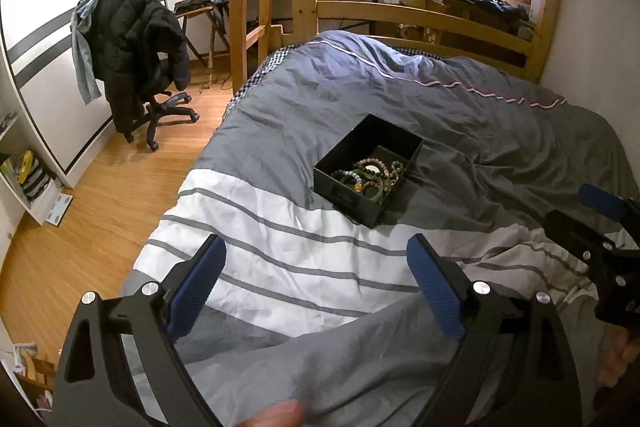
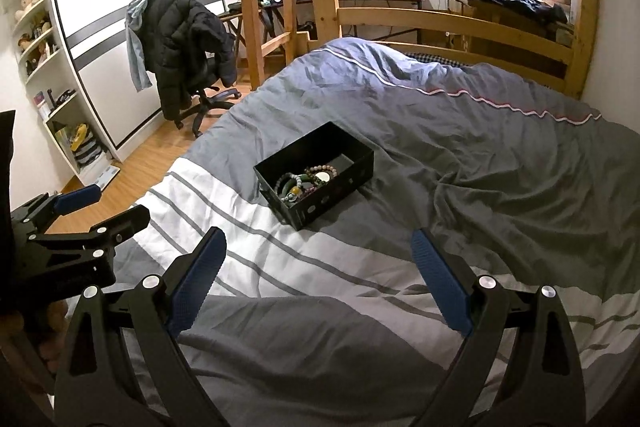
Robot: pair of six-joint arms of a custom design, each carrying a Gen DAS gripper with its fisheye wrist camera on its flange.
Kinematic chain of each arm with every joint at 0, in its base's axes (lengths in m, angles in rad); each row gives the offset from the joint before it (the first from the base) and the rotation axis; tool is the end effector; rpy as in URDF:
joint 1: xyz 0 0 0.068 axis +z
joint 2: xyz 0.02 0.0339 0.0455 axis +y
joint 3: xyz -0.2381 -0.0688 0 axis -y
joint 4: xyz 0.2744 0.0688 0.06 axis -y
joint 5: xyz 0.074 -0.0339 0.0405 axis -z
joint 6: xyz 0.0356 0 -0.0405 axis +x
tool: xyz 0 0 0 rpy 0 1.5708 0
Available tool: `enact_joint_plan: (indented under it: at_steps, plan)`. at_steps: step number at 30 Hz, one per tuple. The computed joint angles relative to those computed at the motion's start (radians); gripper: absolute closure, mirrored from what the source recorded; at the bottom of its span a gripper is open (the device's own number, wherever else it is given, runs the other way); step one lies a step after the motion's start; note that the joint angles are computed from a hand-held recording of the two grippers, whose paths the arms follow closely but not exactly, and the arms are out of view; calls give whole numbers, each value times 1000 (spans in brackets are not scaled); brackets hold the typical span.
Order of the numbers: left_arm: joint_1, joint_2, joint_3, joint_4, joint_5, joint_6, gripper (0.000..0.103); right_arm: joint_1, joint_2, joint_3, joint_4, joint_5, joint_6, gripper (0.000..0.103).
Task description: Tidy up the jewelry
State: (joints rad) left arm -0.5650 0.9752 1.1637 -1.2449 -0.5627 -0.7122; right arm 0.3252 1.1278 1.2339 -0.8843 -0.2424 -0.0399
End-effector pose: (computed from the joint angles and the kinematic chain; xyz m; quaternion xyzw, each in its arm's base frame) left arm 0.1757 -0.0889 0.3303 -0.1388 0.9214 0.0699 0.3563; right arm 0.2453 0.0917 0.3411 -0.2121 0.8920 0.1649 0.3634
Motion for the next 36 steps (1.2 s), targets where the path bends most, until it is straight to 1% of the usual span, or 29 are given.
enact_joint_plan:
  at_steps: [15,19,28,36]
  plan:
    - [-10,22,0,1,18,-11,12,-15,-7,-24,9,-12,5,9]
    - [-21,40,7,-7,2,-26,12,-16,-7,-25,7,-12,6,9]
    - [-18,38,8,5,16,-19,12,-12,-15,-40,12,-15,14,9]
    - [-29,43,7,5,9,-16,12,-18,-17,-45,12,-22,8,9]
